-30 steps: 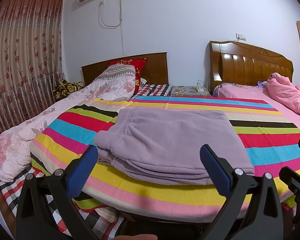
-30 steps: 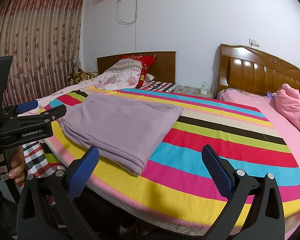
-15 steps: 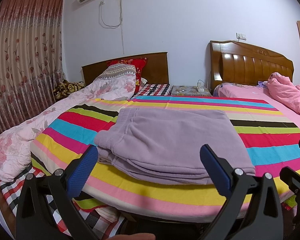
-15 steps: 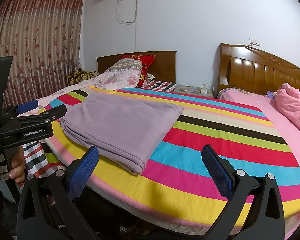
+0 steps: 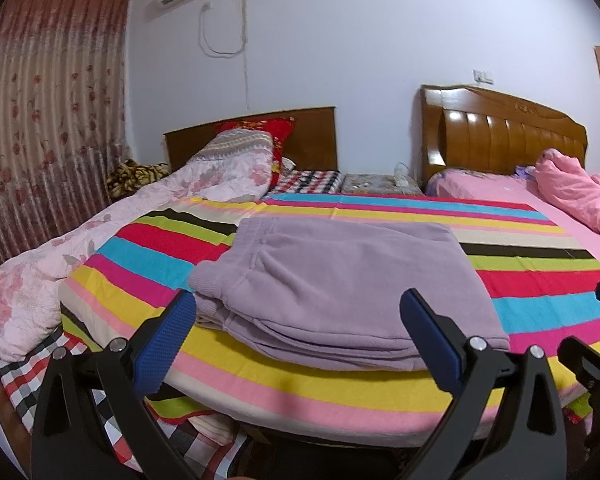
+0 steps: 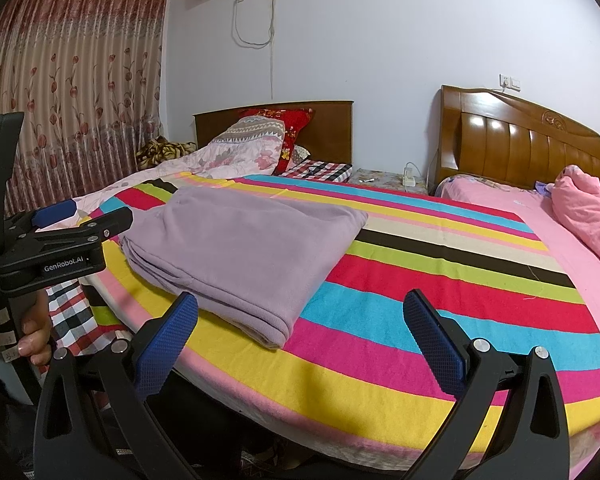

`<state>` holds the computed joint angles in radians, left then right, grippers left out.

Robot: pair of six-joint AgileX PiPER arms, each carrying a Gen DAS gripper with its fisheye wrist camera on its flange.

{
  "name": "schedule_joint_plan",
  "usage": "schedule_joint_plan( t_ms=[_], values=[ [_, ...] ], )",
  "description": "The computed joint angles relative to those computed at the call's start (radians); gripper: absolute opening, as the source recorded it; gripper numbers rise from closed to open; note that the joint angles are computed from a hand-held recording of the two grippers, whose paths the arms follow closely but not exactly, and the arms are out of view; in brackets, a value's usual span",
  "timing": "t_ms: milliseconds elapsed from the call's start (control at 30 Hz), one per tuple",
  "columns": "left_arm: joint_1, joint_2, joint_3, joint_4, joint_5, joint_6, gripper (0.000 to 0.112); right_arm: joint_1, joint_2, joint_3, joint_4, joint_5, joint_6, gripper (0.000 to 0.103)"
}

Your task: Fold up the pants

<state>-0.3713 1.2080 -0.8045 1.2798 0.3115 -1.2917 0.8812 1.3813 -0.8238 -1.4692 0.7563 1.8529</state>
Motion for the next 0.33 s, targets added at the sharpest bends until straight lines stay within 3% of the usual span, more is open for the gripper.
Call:
schedule_joint_plan(
  t_ms=[67, 233, 333],
  values=[
    [0.0, 0.005, 0.004, 0.059, 0.013, -0.068, 0.102, -0.007, 0.0, -0.002, 0.0, -0.005, -0.003, 0.099],
    [0.038, 0.024, -0.025, -0.12, -0.026, 0.113, 0.102, 0.008, 0.003, -0.001, 0.001, 0.008, 0.006, 0.099],
    [0.038, 0.028, -0.026, -0.119, -0.027, 0.115, 0.102, 0.025, 0.01, -0.004, 0.006, 0.022, 0.011, 0.099]
  ],
)
